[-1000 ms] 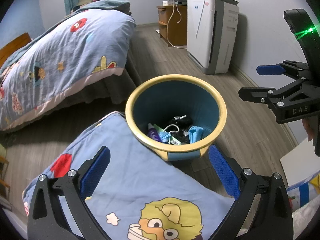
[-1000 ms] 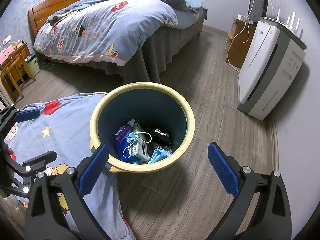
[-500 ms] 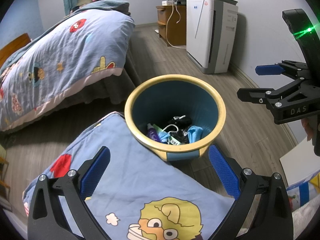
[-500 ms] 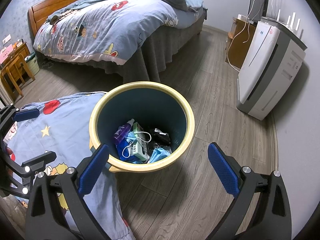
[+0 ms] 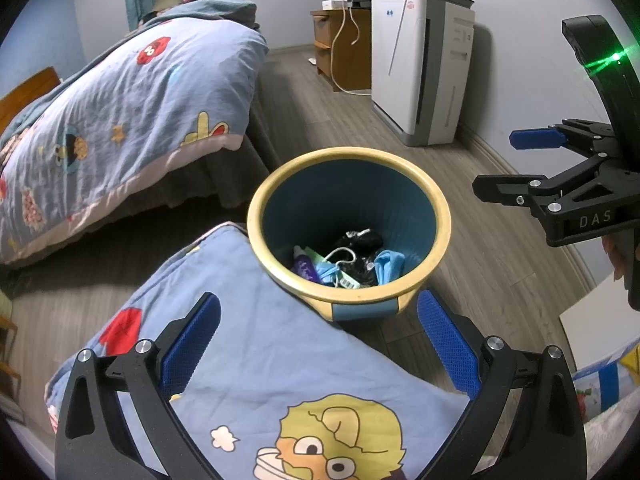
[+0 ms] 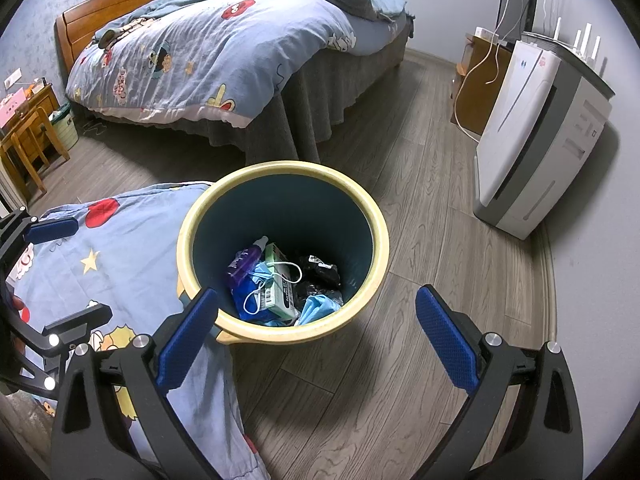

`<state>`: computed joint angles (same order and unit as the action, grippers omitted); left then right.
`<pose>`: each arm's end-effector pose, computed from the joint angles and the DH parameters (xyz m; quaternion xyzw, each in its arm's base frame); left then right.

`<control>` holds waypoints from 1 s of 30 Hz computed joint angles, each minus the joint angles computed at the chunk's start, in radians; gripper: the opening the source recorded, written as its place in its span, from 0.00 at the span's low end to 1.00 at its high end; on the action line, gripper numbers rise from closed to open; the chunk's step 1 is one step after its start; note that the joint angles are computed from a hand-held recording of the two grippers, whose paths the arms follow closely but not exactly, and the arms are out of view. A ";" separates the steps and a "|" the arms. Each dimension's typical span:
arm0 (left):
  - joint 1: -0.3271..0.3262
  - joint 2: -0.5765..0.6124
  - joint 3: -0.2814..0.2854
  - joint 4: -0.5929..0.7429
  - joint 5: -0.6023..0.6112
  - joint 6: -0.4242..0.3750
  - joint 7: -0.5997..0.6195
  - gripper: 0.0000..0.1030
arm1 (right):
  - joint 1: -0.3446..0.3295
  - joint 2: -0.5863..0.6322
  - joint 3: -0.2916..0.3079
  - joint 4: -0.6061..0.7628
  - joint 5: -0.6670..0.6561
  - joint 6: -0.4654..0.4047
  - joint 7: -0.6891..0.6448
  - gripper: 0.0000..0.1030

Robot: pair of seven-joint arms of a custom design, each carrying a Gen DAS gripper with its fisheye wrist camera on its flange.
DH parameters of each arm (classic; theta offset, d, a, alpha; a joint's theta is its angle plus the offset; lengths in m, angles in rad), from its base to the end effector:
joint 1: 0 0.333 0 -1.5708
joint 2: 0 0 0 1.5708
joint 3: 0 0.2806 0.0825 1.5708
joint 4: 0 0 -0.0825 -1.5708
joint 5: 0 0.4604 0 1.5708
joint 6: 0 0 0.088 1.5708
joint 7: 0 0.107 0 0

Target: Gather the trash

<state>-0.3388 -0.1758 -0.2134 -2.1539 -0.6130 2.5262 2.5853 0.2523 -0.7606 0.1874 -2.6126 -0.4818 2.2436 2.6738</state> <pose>0.5278 -0.3219 0.4676 -0.1891 0.9218 -0.3210 0.1072 0.4198 0.1779 0.4790 -0.5006 0.8024 -0.2792 0.1664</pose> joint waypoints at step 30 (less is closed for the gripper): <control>0.017 -0.017 0.013 0.001 -0.004 -0.048 0.050 0.95 | -0.016 0.035 0.007 0.039 -0.014 -0.065 0.056 0.94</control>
